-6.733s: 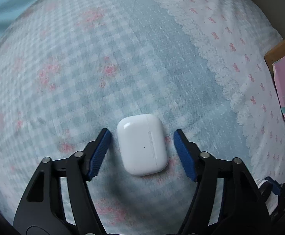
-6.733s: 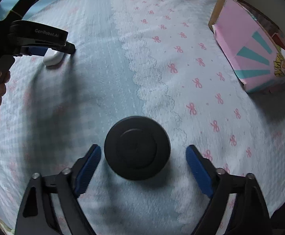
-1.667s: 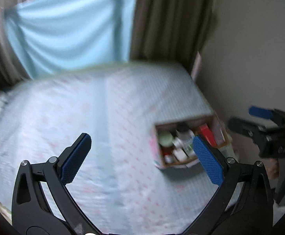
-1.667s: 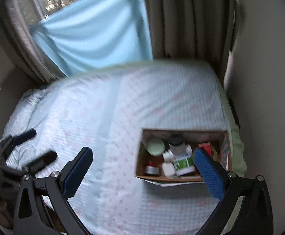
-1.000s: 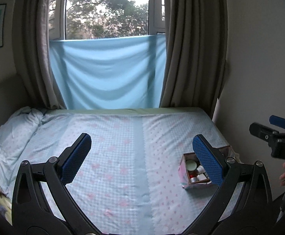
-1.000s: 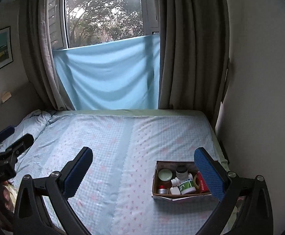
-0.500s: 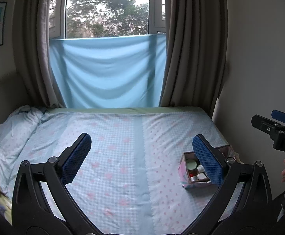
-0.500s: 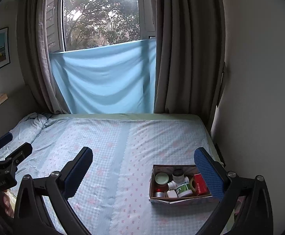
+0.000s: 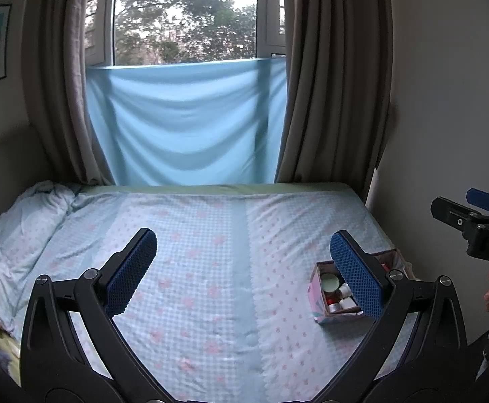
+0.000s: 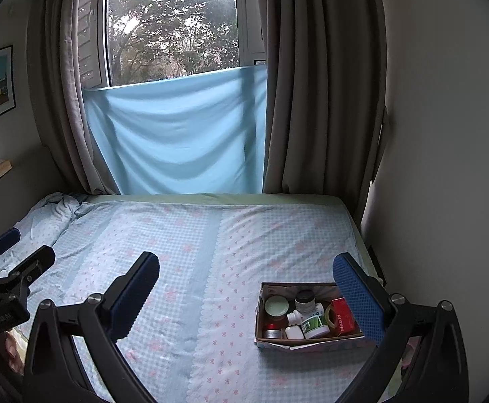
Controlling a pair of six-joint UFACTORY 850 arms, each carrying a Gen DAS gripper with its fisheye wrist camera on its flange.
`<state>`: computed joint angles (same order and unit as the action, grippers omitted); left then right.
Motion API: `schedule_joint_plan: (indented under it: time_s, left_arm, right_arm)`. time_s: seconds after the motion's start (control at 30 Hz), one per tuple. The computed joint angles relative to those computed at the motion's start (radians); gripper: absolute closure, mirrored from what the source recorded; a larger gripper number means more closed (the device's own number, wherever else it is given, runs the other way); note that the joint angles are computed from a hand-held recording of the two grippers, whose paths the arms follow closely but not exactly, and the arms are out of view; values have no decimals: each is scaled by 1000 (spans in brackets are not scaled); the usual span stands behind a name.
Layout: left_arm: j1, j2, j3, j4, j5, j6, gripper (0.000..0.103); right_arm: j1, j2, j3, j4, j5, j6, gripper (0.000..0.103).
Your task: Organize rigid objects
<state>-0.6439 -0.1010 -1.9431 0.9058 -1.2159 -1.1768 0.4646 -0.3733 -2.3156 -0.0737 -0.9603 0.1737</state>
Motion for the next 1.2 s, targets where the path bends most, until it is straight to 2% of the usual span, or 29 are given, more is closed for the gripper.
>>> schedule_joint_plan:
  time_s: [0.7,1.2]
  left_arm:
    - [30,-10,-11,-11,18,16,0]
    - [33,-10,-4,26,1,0,0]
  right_arm:
    - [8,-34,-50,-10,-16,-5,0]
    - [11,-61,-89,-6,-31,-6,0]
